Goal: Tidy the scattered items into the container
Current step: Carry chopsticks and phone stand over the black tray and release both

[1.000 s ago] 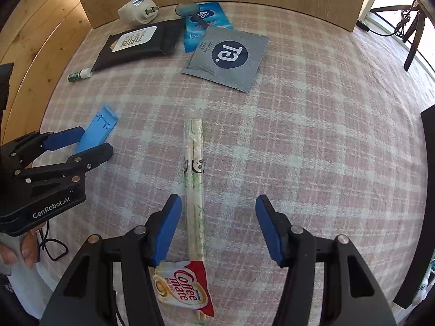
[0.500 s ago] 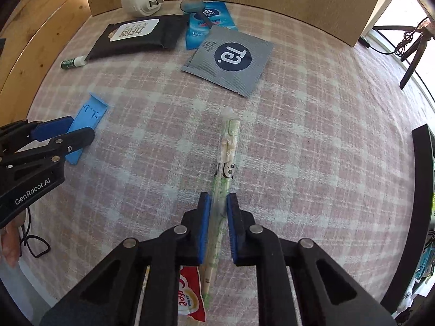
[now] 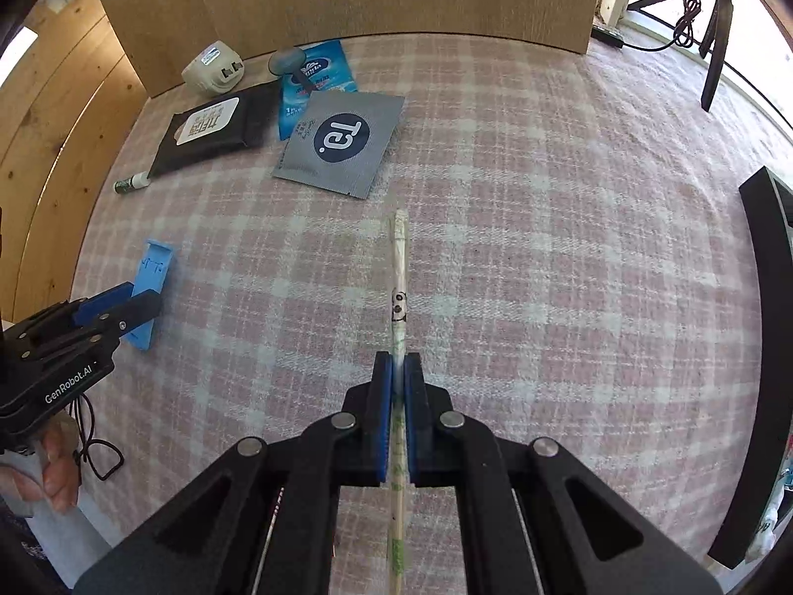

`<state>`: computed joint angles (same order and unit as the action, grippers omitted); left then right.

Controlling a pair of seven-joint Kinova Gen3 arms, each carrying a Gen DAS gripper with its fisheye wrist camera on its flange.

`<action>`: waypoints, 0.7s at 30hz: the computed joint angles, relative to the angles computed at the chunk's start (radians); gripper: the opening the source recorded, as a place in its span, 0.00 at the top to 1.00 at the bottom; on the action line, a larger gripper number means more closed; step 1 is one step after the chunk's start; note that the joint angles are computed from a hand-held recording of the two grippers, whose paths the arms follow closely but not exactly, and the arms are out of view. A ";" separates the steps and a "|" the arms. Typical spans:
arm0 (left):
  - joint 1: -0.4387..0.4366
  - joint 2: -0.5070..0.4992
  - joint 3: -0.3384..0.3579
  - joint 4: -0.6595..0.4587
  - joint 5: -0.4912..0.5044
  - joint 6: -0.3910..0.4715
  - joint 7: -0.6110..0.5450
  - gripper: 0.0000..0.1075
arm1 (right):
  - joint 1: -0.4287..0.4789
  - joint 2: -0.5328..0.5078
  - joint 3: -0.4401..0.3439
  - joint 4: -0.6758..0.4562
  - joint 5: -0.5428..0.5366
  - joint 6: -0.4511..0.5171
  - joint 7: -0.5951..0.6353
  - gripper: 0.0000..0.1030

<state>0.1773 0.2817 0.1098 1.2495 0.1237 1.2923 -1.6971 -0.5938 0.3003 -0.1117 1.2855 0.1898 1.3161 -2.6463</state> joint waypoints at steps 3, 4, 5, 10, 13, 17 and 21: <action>0.021 0.015 0.013 -0.049 -0.004 0.000 0.020 0.68 | 0.005 -0.042 0.002 0.033 0.011 -0.010 -0.012 0.95; 0.037 0.015 0.013 -0.063 -0.009 0.012 0.033 0.68 | 0.006 -0.056 0.000 0.044 0.015 -0.013 -0.020 0.95; 0.051 0.010 0.016 -0.067 -0.012 0.011 0.045 0.68 | 0.010 -0.070 0.001 0.055 0.016 -0.016 -0.020 0.95; 0.111 -0.007 0.033 -0.101 -0.027 0.015 0.096 0.68 | 0.075 -0.169 -0.008 0.152 0.021 -0.038 0.019 0.95; 0.170 0.009 0.047 -0.129 -0.049 0.000 0.139 0.68 | 0.111 -0.226 -0.017 0.196 0.020 -0.036 0.032 0.95; 0.271 0.035 0.069 -0.198 -0.082 0.011 0.214 0.68 | 0.175 -0.322 -0.022 0.273 0.008 -0.042 0.067 0.95; 0.394 0.081 0.086 -0.294 -0.125 0.027 0.283 0.68 | 0.256 -0.437 -0.018 0.340 -0.008 -0.023 0.128 0.95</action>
<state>0.5718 0.3623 0.1959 0.9552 -0.0010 1.3197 -1.4137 -0.3377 -0.1367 -0.1298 1.6253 0.1816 1.2932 -2.5184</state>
